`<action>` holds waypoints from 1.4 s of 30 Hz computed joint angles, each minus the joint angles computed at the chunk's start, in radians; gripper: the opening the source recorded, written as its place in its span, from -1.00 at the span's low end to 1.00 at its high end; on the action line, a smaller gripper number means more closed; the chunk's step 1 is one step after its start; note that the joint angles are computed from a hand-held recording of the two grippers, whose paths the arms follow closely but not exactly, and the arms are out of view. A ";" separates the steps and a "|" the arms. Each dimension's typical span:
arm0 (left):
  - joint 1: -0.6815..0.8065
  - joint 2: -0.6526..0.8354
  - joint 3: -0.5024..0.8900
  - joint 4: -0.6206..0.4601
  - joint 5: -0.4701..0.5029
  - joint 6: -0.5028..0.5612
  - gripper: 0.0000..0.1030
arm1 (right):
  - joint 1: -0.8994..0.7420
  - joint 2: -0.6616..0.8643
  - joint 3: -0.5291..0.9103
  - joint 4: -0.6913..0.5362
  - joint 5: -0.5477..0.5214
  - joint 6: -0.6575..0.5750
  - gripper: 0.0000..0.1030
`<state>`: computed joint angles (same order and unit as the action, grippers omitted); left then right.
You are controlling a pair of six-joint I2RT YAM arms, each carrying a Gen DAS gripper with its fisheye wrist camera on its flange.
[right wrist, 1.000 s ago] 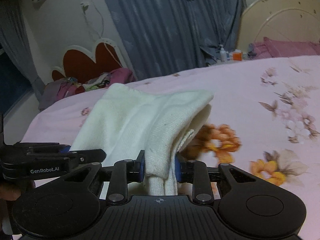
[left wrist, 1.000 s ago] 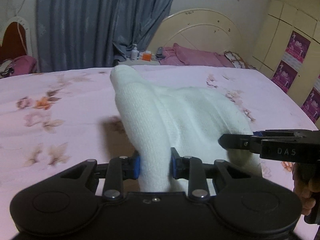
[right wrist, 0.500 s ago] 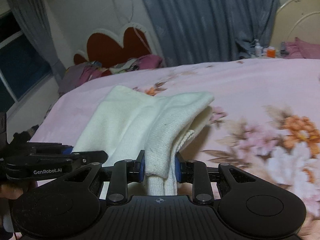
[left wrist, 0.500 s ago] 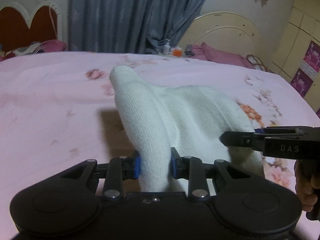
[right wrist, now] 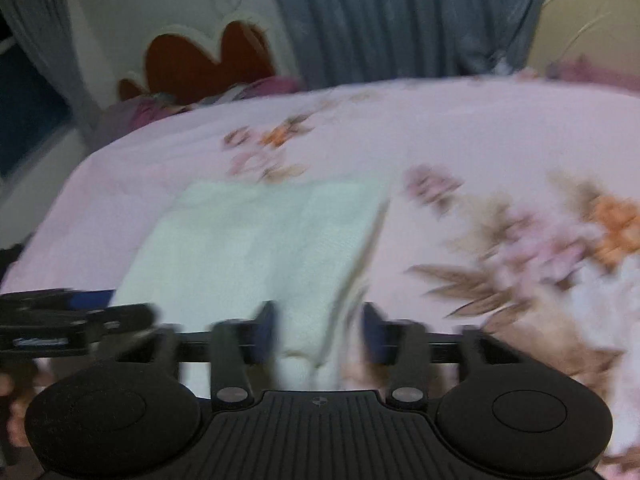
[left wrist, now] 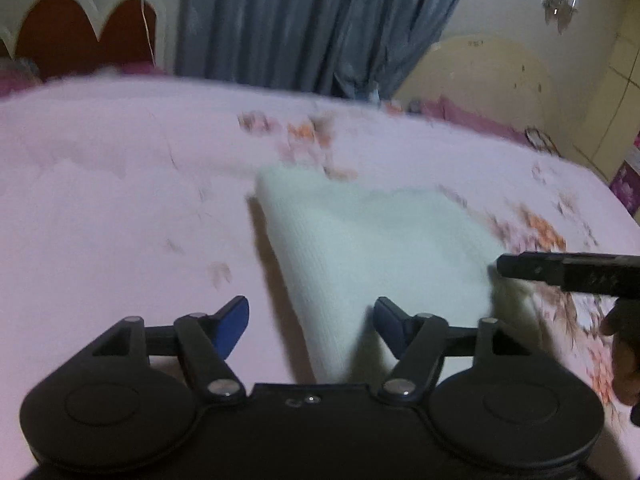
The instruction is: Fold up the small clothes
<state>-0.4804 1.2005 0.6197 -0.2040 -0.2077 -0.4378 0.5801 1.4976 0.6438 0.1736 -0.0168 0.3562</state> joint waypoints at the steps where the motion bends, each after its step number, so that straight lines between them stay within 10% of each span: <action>1: 0.010 -0.018 -0.012 0.033 0.012 0.014 0.18 | -0.011 -0.021 -0.008 0.015 -0.009 -0.010 0.14; 6: 0.024 0.116 0.070 0.133 0.079 0.099 -0.34 | -0.001 0.084 0.128 -0.021 -0.050 -0.135 -0.56; 16: -0.019 0.228 0.109 0.118 0.084 0.137 -0.31 | 0.025 0.295 0.283 -0.119 0.080 -0.232 -0.29; 20: -0.099 0.085 0.040 0.071 0.011 0.114 -0.48 | 0.056 0.142 0.167 -0.087 0.106 -0.206 -0.60; 42: -0.470 -0.102 -0.064 -0.191 -0.260 -0.304 -0.65 | 0.288 -0.152 -0.094 -0.226 0.141 -0.138 -0.79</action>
<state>-0.9505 1.0989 0.5559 -0.3951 -0.4678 -0.7422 0.8677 1.3456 0.5494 -0.0523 0.1238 0.2184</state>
